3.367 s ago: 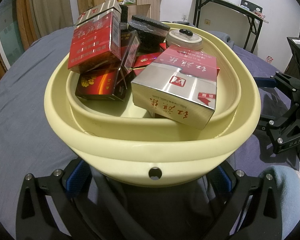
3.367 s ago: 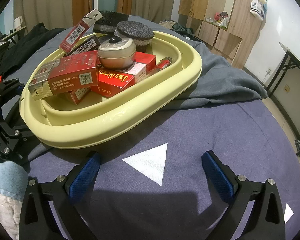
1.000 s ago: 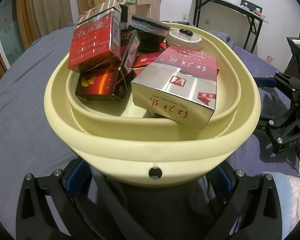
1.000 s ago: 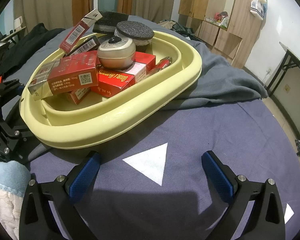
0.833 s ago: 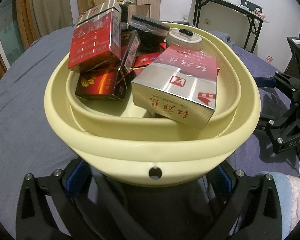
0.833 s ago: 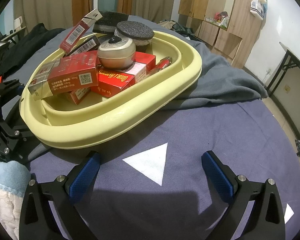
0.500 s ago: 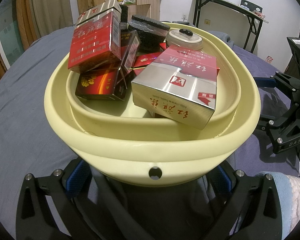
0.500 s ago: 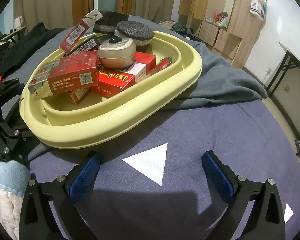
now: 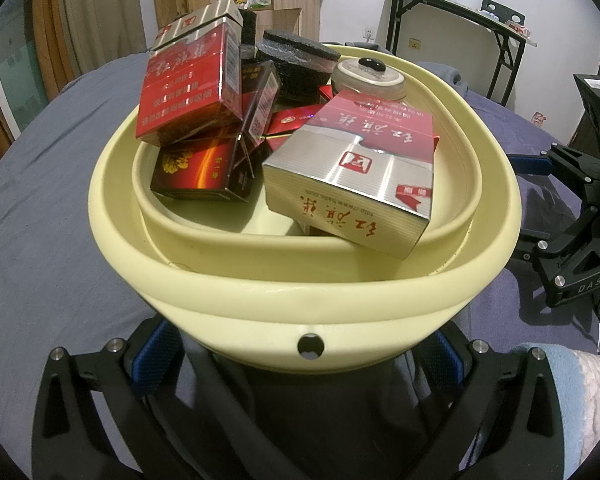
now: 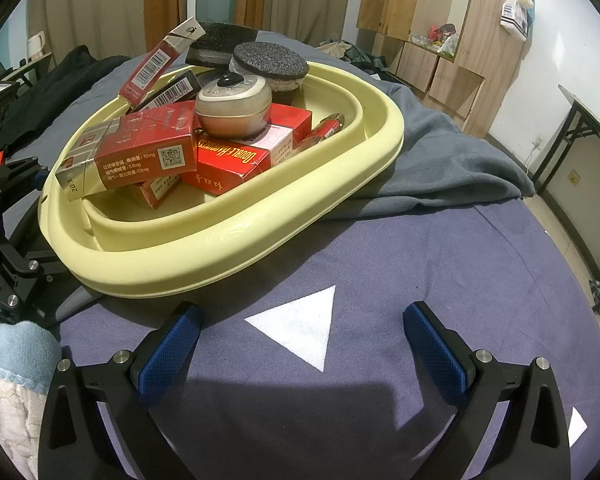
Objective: Organize rigid objects
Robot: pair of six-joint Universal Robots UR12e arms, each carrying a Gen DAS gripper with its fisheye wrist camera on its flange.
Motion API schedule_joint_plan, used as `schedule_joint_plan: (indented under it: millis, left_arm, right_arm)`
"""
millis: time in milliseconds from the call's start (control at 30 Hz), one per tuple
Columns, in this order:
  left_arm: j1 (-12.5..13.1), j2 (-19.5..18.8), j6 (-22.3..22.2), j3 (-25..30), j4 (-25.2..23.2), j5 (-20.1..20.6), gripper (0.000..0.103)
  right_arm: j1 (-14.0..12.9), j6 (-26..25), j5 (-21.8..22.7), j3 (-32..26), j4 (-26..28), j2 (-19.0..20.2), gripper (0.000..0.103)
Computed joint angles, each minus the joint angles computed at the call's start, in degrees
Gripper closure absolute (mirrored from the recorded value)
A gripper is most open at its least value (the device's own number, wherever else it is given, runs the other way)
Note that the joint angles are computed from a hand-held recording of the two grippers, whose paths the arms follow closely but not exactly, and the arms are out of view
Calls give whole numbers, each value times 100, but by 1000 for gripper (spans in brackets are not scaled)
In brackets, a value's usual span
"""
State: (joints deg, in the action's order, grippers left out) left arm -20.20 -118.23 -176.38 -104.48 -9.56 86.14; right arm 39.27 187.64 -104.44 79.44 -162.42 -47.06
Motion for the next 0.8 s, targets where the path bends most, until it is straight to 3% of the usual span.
schedule_joint_plan:
  millis: [800]
  left_arm:
    - [-3,-5,-2,14,-10,2,0]
  right_arm:
    - [-19,-17,15,5,-9,-1,0]
